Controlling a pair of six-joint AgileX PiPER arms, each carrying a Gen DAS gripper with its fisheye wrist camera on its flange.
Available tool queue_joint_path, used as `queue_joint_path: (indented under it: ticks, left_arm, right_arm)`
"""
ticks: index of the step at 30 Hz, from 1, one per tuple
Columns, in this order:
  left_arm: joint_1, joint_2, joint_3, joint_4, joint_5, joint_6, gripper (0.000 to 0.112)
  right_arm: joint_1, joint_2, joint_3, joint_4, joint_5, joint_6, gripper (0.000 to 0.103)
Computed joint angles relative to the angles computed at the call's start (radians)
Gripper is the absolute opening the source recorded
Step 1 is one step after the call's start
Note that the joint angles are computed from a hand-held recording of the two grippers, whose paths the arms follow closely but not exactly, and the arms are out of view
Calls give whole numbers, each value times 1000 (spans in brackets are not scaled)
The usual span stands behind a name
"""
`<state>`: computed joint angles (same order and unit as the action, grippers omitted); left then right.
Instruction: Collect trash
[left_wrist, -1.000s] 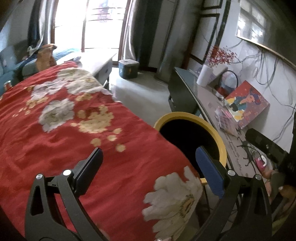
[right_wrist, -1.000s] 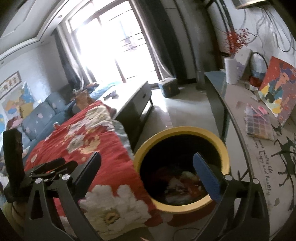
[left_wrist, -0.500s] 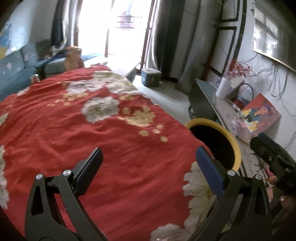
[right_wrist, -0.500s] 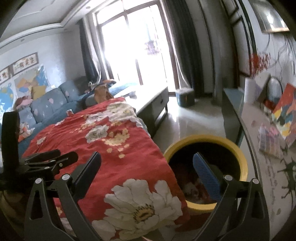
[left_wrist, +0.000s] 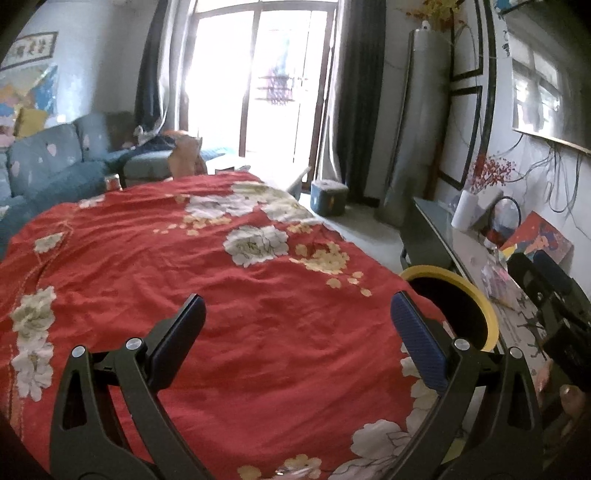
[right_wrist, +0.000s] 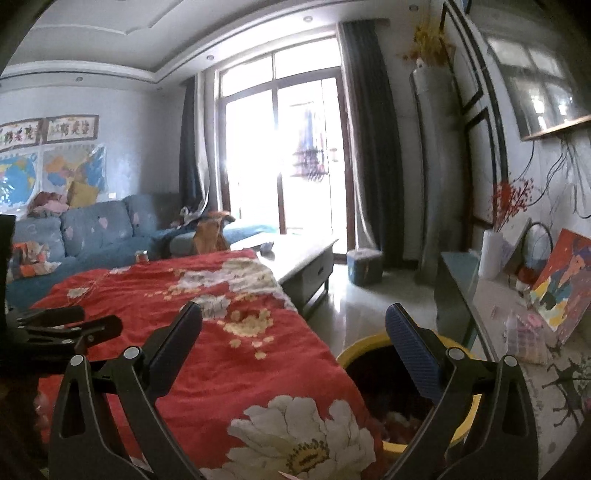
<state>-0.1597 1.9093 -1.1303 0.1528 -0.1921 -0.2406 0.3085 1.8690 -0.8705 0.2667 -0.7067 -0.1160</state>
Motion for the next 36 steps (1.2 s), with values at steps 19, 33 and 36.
queue_joint_path:
  ticks: [19,33,36]
  left_arm:
    - [-14,1,105,-70,-211,96,92]
    - [-16,5,108,-80,-215,109,92]
    - [-15,5,108,-79,-217,107,92]
  right_arm:
    - [47,62,48,75,-220,-30,97]
    - [47,66,42,78,-203,-27,97]
    - [47,68,42,79,-203,-26,97]
